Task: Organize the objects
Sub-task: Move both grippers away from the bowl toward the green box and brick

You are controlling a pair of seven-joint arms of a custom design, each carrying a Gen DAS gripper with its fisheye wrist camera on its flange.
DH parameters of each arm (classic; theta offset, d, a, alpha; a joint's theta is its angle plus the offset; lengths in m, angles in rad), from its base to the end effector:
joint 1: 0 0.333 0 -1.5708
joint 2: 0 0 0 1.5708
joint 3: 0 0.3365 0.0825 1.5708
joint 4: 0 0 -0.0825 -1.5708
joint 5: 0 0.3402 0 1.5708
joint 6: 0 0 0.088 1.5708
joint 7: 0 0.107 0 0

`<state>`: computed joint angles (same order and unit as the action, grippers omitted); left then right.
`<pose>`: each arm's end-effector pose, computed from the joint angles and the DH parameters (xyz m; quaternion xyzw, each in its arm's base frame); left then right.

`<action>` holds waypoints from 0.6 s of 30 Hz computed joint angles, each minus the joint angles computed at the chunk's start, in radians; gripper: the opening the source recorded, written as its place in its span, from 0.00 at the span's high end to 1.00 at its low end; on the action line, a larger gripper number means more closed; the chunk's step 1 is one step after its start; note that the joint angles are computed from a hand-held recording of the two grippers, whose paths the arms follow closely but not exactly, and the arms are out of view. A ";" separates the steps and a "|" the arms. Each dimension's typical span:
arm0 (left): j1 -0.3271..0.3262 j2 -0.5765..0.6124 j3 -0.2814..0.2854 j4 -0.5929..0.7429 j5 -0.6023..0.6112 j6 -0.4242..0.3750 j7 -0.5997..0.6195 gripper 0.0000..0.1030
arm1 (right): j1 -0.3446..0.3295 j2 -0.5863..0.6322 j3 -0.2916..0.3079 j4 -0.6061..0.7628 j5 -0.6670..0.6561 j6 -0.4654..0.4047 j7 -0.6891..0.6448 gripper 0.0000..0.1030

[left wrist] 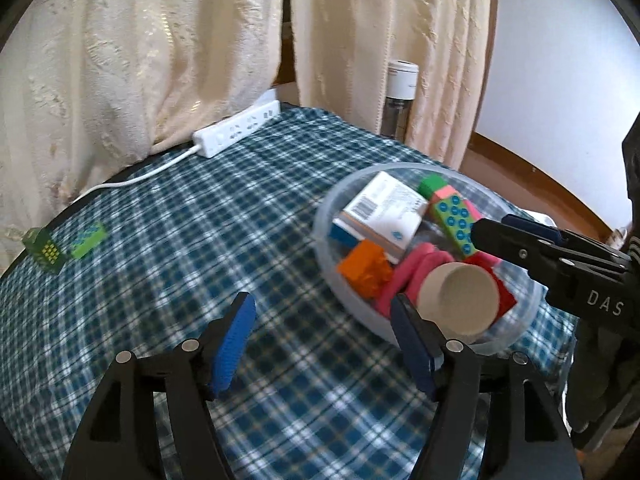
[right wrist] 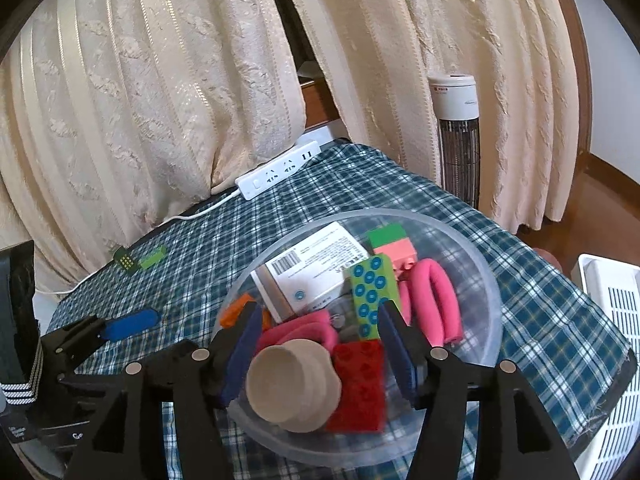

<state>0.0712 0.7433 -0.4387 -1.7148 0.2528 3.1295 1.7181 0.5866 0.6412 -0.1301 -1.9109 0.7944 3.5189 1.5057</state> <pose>0.6718 -0.2060 0.3239 -0.4532 0.8092 -0.3305 0.1749 0.6017 0.2156 0.3172 -0.5320 0.7204 -0.2342 0.3784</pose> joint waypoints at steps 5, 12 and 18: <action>0.001 -0.009 0.031 -0.006 -0.003 0.009 -0.024 0.29 | 0.054 0.021 -0.056 0.036 0.031 -0.035 -0.002 0.30; 0.007 -0.014 0.069 -0.004 0.003 0.018 -0.059 0.22 | 0.126 0.064 -0.141 0.106 0.030 -0.098 0.041 0.11; 0.013 -0.010 0.103 0.009 0.001 0.010 -0.098 0.21 | 0.184 0.107 -0.215 0.166 -0.035 -0.158 0.119 0.04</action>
<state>0.0845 0.7330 -0.3354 -1.7057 0.2538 3.1392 1.6205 0.7705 0.7483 -0.3446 -1.7448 0.7594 3.3605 1.6245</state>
